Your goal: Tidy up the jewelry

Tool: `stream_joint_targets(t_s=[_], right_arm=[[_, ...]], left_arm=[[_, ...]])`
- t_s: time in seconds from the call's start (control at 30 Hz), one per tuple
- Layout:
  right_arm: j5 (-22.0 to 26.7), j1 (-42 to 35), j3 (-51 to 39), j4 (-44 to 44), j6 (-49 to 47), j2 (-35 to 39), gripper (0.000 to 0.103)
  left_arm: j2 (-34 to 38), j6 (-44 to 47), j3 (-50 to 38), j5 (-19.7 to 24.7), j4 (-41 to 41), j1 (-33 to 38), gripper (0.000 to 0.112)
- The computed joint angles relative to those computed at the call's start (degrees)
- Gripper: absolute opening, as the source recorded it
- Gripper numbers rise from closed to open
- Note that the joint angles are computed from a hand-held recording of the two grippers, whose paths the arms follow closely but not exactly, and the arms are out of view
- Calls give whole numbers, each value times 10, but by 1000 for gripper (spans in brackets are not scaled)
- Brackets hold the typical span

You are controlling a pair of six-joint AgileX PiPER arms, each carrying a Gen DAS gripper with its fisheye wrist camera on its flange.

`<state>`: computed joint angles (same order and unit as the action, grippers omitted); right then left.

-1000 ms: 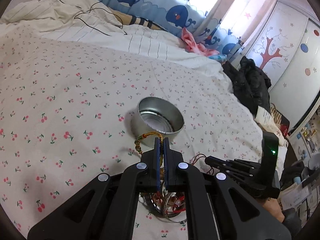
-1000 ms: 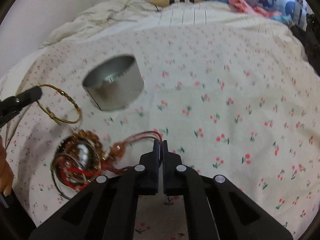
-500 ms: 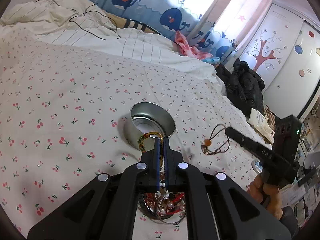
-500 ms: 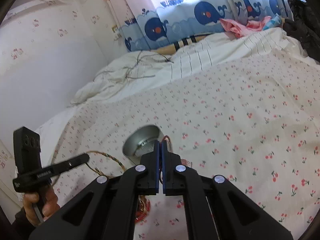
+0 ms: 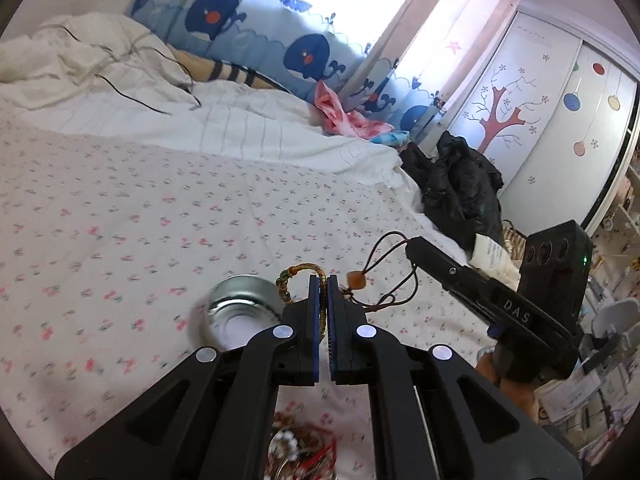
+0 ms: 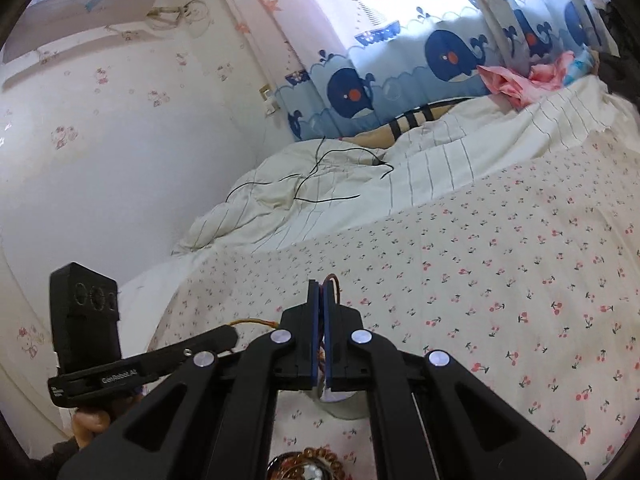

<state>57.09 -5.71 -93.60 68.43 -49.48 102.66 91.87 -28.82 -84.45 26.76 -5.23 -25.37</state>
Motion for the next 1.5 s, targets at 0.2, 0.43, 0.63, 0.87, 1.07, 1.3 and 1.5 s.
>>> stream_joint_targets(t_s=[0.2,0.43,0.63,0.87,1.07,1.3,1.5], right_arm=[[-4,1,-19,-19,31,21,3],[-11,25,-24,-29,36,26,3],[3,58,-46,-27,65,53,3],[-23,111,-73,-172,169,78,14],[-72,102,-52,-237,211,68,64],[-27,71,-44,-269,189,57,64],[90,12,3,-222,57,19,64]], left_arm=[[96,25,-62,51,-33,11,3],[126,-58,-103,142,82,-3,38],[38,-221,-14,137,254,-27,67],[-2,-342,30,158,343,-10,75],[31,-307,2,180,327,-10,76],[36,-272,-10,189,305,-17,76],[14,-262,18,190,277,-7,76]])
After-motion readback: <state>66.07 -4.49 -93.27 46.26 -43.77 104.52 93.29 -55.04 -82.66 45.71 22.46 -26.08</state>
